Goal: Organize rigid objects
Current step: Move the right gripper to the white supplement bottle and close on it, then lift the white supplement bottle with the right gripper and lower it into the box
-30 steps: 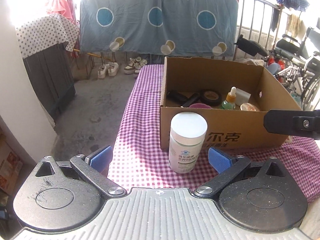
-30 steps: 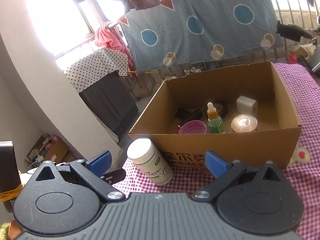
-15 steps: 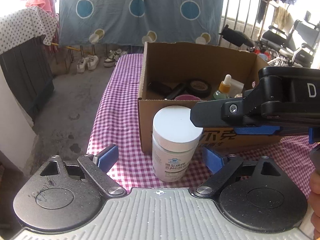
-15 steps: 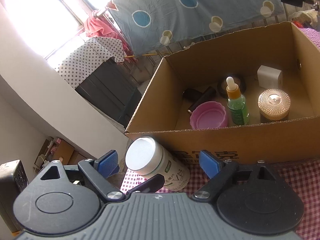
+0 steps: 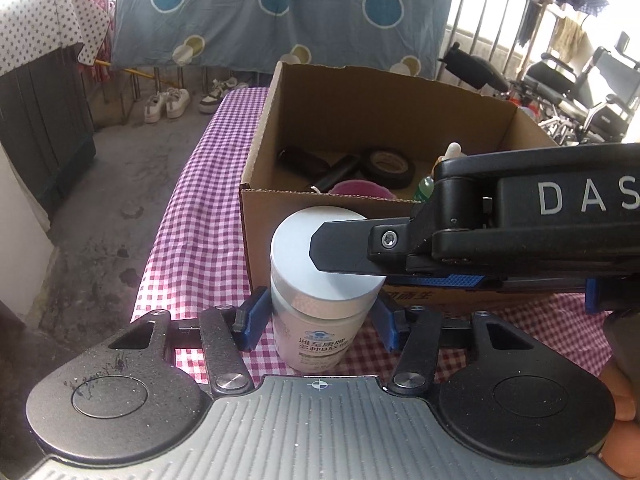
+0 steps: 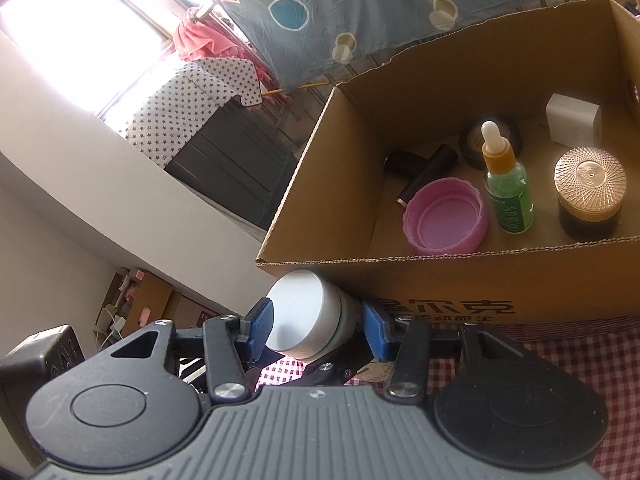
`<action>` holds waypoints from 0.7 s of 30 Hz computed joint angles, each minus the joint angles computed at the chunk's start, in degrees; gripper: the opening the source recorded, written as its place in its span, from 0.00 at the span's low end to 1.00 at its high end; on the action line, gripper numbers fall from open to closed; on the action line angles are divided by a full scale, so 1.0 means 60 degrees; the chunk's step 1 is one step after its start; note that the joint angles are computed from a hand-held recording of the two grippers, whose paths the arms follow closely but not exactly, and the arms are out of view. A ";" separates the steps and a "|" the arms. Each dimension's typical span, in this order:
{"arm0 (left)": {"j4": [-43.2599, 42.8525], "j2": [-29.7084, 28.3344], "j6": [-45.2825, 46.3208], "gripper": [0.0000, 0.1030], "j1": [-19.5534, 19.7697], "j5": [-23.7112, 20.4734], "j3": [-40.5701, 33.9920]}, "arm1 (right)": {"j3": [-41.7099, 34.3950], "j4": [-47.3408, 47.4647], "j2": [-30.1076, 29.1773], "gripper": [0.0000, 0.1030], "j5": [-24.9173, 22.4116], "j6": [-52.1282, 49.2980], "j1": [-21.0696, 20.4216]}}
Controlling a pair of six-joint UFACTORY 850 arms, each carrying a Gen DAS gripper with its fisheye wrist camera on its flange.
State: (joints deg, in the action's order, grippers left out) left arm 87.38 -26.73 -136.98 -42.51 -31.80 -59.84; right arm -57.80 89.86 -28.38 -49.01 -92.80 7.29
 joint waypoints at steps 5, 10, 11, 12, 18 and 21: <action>-0.0349 0.0032 0.0254 0.52 -0.0094 -0.0049 -0.0069 | 0.0159 -0.0071 0.0171 0.45 0.0068 -0.0075 -0.0018; -0.0420 0.0069 0.0398 0.51 -0.0210 -0.0147 -0.0105 | 0.0335 -0.0110 0.0344 0.45 -0.0047 -0.0107 -0.0174; -0.0426 0.0078 0.0395 0.51 -0.0242 -0.0160 -0.0112 | 0.0364 -0.0118 0.0374 0.45 -0.0072 -0.0117 -0.0214; -0.0443 0.0073 0.0414 0.51 -0.0280 -0.0190 -0.0137 | 0.0401 -0.0108 0.0408 0.45 -0.0098 -0.0139 -0.0249; -0.0428 0.0049 0.0488 0.51 -0.0466 -0.0259 -0.0226 | 0.0662 -0.0011 0.0609 0.45 -0.0253 -0.0239 -0.0506; -0.0576 -0.0012 0.0732 0.51 -0.0588 -0.0372 -0.0366 | 0.0778 0.0067 0.0692 0.45 -0.0335 -0.0399 -0.0629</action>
